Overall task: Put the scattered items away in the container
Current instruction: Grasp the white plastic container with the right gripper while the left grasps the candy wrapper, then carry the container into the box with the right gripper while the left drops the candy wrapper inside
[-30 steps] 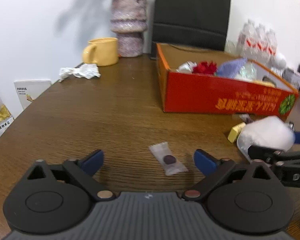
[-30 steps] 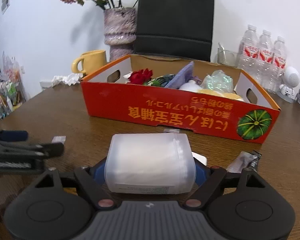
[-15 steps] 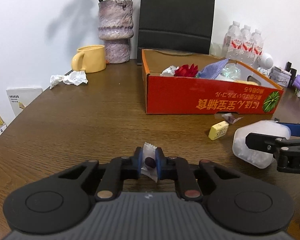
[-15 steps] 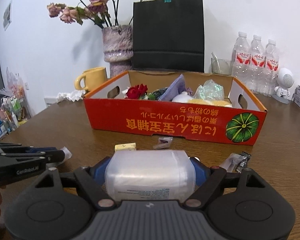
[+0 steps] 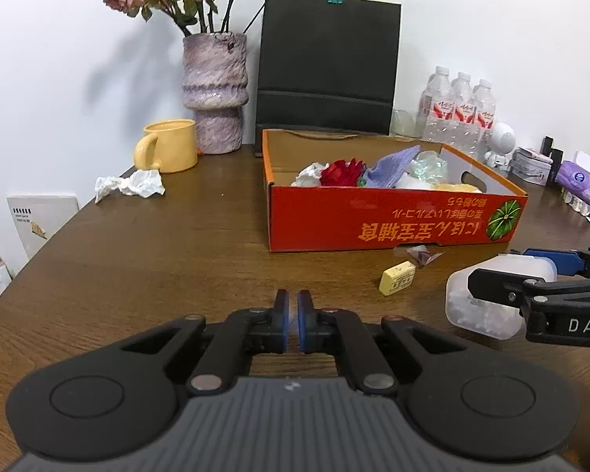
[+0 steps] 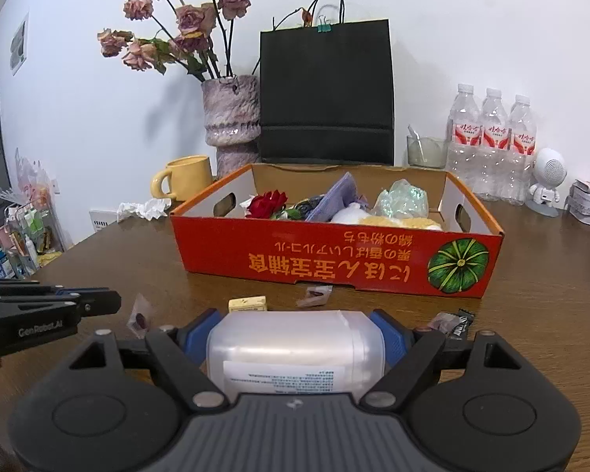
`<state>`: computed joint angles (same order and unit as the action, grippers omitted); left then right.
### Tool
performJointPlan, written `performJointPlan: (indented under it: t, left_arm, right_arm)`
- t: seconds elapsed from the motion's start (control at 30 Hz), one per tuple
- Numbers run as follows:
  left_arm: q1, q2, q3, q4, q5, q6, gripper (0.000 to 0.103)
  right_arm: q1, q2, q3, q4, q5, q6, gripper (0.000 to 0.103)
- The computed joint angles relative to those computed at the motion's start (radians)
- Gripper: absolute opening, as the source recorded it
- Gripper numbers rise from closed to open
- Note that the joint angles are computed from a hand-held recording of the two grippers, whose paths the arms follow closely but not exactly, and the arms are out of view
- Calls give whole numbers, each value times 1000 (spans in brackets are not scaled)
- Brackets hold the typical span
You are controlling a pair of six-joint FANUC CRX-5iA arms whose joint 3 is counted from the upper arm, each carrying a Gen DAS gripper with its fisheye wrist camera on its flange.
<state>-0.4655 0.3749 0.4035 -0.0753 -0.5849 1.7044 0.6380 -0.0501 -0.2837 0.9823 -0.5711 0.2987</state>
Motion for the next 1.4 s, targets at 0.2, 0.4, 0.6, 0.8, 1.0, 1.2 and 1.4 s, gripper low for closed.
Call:
performJointPlan:
  t: [0.2, 0.4, 0.6, 0.8, 1.0, 1.2, 1.4]
  left_arm:
    - [7, 17, 14, 15, -43, 26, 22]
    - [-5, 98, 129, -35, -141, 57, 50]
    - [-7, 94, 111, -40, -119, 33, 17]
    - [-5, 37, 29, -26, -48, 22, 17]
    - [-4, -2, -16, 26, 18, -30, 17]
    - [-4, -5, -21, 92, 65, -83, 17]
    - [-8, 18, 11, 145, 94, -132, 17]
  right_arm:
    - [2, -5, -5, -10, -10, 1, 81]
    - [-2, -1, -4, -24, -12, 4, 81]
    - [-4, -3, -6, -27, -7, 3, 81]
    - [-2, -3, -6, -23, -6, 4, 81]
    - [-5, -9, -7, -1, -7, -10, 81]
    - [-14, -17, -8, 48, 2, -40, 81]
    - [-36, -8, 15, 87, 10, -55, 81]
